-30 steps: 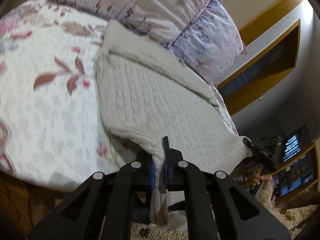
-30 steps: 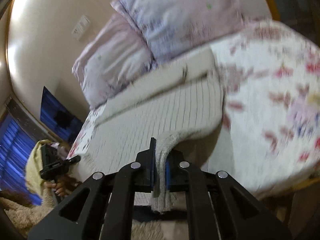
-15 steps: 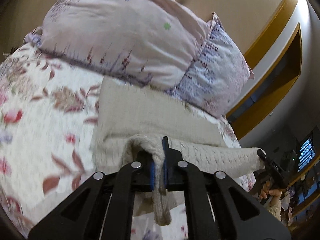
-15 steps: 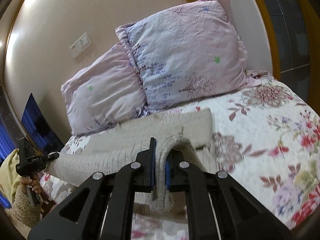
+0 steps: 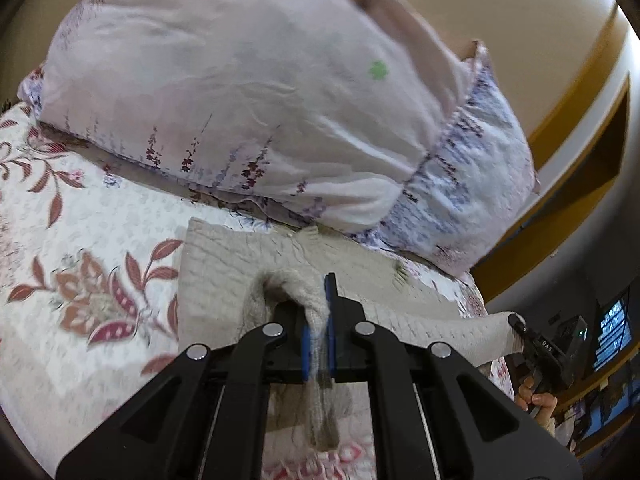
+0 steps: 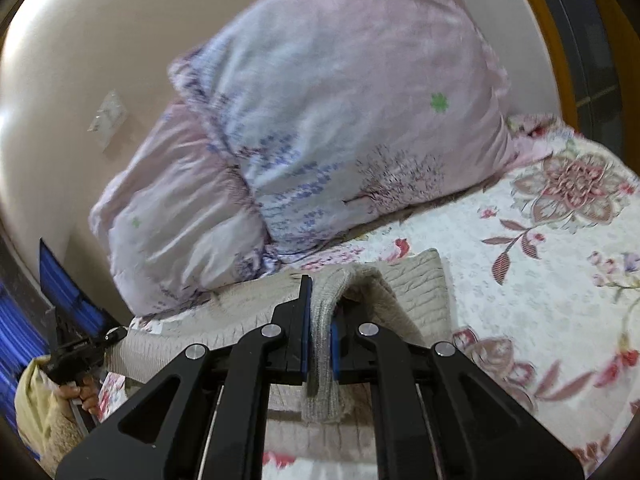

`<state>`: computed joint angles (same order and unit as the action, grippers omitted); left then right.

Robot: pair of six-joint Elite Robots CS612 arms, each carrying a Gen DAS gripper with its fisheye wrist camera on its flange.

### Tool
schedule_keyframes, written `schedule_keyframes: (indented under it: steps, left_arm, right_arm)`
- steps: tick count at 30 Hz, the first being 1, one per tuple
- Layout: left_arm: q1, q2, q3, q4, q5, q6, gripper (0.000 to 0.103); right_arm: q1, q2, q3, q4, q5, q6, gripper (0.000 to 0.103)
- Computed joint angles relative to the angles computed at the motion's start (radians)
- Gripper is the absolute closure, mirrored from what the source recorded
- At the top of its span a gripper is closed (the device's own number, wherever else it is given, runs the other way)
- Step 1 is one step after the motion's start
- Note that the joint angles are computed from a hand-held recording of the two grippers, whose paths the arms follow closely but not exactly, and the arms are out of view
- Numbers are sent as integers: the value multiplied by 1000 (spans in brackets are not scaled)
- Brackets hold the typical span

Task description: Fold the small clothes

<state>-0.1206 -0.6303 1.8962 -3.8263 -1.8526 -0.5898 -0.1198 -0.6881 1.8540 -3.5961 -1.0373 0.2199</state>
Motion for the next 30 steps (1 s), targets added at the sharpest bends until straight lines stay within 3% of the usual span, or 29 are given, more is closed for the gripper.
schedule_keyframes:
  steps: [6,11,13,15,16,19,21,25,30]
  left_arm:
    - [23,64,-102,116,-51,-82,97]
    - [43,100,-140,130,-122,-166,96]
    - [48,111,-153,111,-146,-214,90]
    - [52,124,-171,85,-171,-263,75]
    - [56,134,-184,58,-183,-306,69]
    - [63,156,-216,9,-208,-404,63]
    - [63,160,-224,-4,-207,-425,62]
    - [65,159,-213,-46,-200,-448,55]
    - [70,140,-172,-104,-139,-450,48]
  right_arm:
    - [4,61,-98,189,-25,60,95]
    - [2,77,-130,272,-6,89,94]
    - [-1,83,-144,290,18,121,93]
    - [-8,94,-167,310,68,170,88]
    - [-11,101,-179,311,93,199,81]
    - [-20,127,-212,281,163,303,58]
    - [-19,135,-225,247,162,351,50]
    - [-20,120,-205,201,136,334,50]
    - [-17,67,-132,176,38,208,50]
